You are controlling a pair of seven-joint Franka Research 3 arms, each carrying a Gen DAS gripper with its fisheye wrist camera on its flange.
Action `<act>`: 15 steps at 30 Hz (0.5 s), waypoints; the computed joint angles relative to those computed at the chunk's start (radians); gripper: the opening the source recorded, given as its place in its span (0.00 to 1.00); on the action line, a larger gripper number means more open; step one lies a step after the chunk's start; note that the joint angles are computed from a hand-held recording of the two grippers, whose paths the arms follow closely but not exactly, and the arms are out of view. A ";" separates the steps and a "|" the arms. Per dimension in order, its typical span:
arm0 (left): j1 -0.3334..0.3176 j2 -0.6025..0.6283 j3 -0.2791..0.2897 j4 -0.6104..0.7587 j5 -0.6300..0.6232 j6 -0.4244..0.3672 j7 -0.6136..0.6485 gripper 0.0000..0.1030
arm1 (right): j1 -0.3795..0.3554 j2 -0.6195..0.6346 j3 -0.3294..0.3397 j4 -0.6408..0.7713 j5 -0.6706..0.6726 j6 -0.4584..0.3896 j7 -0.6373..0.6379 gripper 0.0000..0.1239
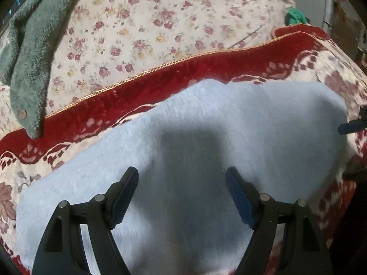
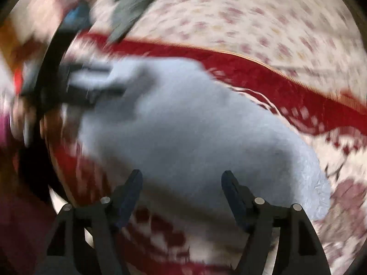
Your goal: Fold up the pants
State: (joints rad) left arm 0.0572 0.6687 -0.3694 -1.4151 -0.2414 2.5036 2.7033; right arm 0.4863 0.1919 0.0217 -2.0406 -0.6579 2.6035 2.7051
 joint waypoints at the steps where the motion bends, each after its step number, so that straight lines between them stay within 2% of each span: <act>1: 0.020 -0.020 -0.008 -0.025 -0.014 -0.008 0.012 0.75 | 0.021 0.013 0.002 0.024 -0.042 -0.060 -0.007 0.61; 5: 0.062 -0.066 -0.009 -0.074 -0.056 -0.051 0.047 0.76 | 0.053 0.112 0.020 0.141 -0.034 -0.246 -0.179 0.61; 7: 0.073 -0.079 0.000 -0.092 -0.075 -0.052 0.057 0.76 | 0.104 0.151 -0.008 0.194 -0.103 -0.372 -0.189 0.61; 10: 0.076 -0.090 0.026 -0.106 -0.082 -0.044 0.040 0.76 | 0.098 0.147 -0.016 0.189 -0.120 -0.363 -0.168 0.60; 13: 0.086 -0.086 0.043 -0.089 -0.082 -0.067 0.021 0.76 | 0.097 0.153 -0.011 0.212 -0.118 -0.393 -0.226 0.60; 15: 0.096 -0.084 0.047 -0.081 -0.091 -0.075 0.015 0.76 | 0.112 0.146 -0.016 0.210 -0.168 -0.402 -0.227 0.61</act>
